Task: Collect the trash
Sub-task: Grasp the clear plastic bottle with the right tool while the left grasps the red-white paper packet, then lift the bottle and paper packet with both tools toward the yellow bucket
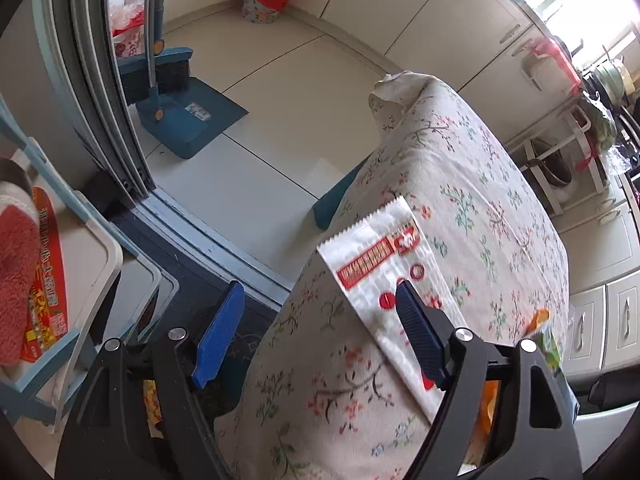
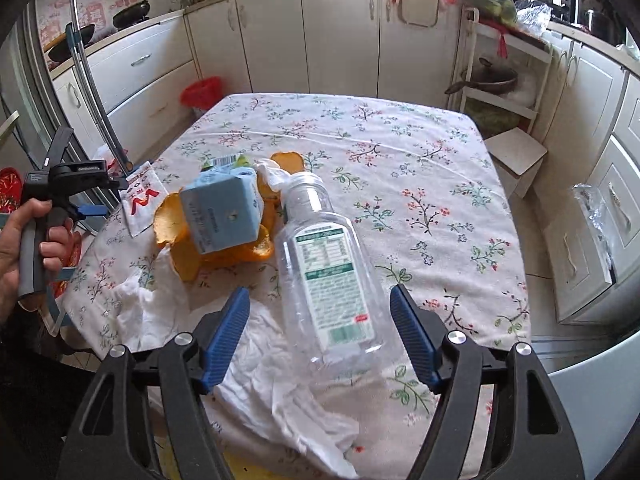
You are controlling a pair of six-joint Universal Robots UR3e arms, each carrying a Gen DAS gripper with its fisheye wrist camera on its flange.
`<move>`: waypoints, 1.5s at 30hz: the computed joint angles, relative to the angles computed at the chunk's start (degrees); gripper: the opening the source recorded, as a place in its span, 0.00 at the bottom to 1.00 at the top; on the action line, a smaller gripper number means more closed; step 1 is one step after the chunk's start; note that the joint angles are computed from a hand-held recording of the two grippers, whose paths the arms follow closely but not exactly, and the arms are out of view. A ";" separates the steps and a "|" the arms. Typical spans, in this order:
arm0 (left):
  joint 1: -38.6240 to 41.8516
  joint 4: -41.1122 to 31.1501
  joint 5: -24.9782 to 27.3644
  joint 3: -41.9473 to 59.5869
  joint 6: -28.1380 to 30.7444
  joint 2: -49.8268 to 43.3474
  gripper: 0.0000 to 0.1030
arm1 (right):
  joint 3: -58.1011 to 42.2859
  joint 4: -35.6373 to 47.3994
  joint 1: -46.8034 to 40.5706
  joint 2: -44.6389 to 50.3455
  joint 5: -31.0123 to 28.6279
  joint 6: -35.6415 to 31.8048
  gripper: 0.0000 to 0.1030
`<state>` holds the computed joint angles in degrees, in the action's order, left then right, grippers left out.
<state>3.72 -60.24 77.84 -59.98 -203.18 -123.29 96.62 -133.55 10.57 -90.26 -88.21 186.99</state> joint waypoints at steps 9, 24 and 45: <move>2.18 2.66 -6.46 3.05 -1.63 -4.03 0.24 | -2.25 0.00 -1.13 3.49 1.47 0.39 0.58; 3.92 16.45 -14.94 -11.66 -2.06 8.68 0.00 | 10.16 -9.01 -12.59 -10.04 16.28 6.73 0.53; 10.47 3.15 -32.78 -47.49 10.88 66.94 0.00 | 29.11 9.71 -6.06 -45.07 24.67 10.68 0.53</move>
<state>14.19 -57.09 45.06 -107.47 -192.29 -56.35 125.72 -123.84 4.51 -135.32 -63.54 197.67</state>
